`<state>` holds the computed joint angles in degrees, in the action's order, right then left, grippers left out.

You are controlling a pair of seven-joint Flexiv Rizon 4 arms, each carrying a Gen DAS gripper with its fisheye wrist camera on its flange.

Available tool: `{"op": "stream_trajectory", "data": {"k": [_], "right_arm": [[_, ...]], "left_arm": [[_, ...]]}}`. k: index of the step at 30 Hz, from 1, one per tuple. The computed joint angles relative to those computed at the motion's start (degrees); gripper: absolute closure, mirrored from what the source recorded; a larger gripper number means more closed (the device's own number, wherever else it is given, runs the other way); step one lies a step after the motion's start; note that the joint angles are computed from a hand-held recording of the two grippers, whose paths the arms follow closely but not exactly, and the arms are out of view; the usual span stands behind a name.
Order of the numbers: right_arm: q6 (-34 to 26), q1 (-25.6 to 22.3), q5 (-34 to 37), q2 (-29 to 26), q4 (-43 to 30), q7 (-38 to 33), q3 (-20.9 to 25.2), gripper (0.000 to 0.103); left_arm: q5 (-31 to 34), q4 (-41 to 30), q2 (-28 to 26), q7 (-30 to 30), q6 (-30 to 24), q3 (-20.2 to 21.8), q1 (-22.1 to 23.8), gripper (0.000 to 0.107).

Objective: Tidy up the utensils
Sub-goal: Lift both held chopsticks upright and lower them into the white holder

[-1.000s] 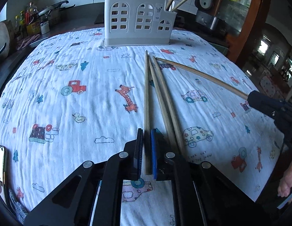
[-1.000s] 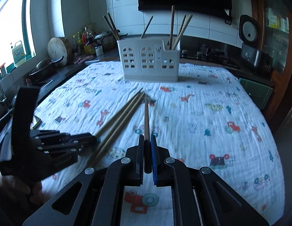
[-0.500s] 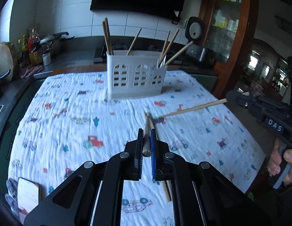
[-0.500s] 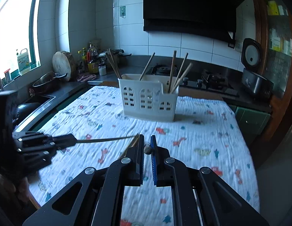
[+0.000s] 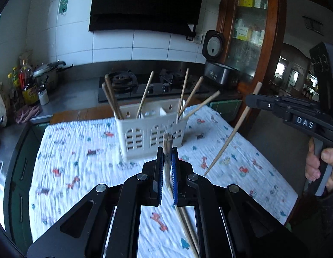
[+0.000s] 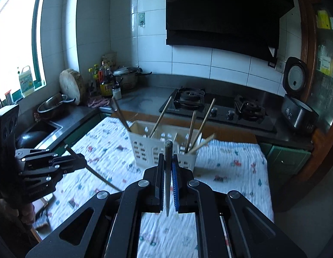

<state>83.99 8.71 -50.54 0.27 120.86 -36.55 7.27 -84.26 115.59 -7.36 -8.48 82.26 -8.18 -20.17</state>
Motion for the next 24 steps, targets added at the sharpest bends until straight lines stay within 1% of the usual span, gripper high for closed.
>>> {"op": "stream_trajectory", "data": {"k": [3, 6, 8, 10, 13, 16, 20, 22, 24], "right_arm": [[-1.60, 0.99, 3.64, -1.68, -3.70, -3.63, -0.20, 0.096], [-1.89, 1.91, 4.11, -3.35, -6.99, -4.73, -1.09, 0.096], [-1.94, 2.56, 6.20, -4.80, -9.51, -6.48, -1.34, 0.096], [-2.20, 3.42, 2.90, -6.06, -11.89, -4.44, -3.07, 0.096], [-2.56, 4.29, 1.87, -7.91, -15.25, -3.82, -4.40, 0.096], [-2.38, 5.06, 1.28, -9.74, -18.39, -3.02, -5.89, 0.096], [-2.31, 6.12, -0.43, -12.24, -22.00, -0.84, -8.20, 0.096], [-2.64, 6.61, -1.92, -13.29, -23.13, 0.57, -9.32, 0.096], [-2.82, 6.49, -0.67, -14.43, -24.07, -0.24, -9.26, 0.096]], "left_arm": [[2.51, -2.56, -0.11, -1.38, -1.76, 0.11, 1.01, 0.101], [3.50, -6.07, -0.61, -1.46, -1.63, -0.30, 1.73, 0.101], [4.41, -8.85, -1.32, -1.53, -0.98, -0.70, 2.14, 0.101], [5.26, -11.35, -2.21, -1.99, -0.94, -1.07, 2.78, 0.101], [6.13, -15.76, -4.56, -1.81, 2.54, -2.19, 3.35, 0.101], [7.57, -19.01, -6.86, -3.06, 5.32, -3.47, 4.27, 0.101], [13.66, -22.43, -10.19, -10.84, 4.70, -4.16, 6.68, 0.101], [15.65, -23.04, -11.36, -13.47, 4.44, -4.84, 7.82, 0.101], [16.89, -23.46, -12.49, -15.21, 4.39, -5.87, 9.03, 0.101]]}}
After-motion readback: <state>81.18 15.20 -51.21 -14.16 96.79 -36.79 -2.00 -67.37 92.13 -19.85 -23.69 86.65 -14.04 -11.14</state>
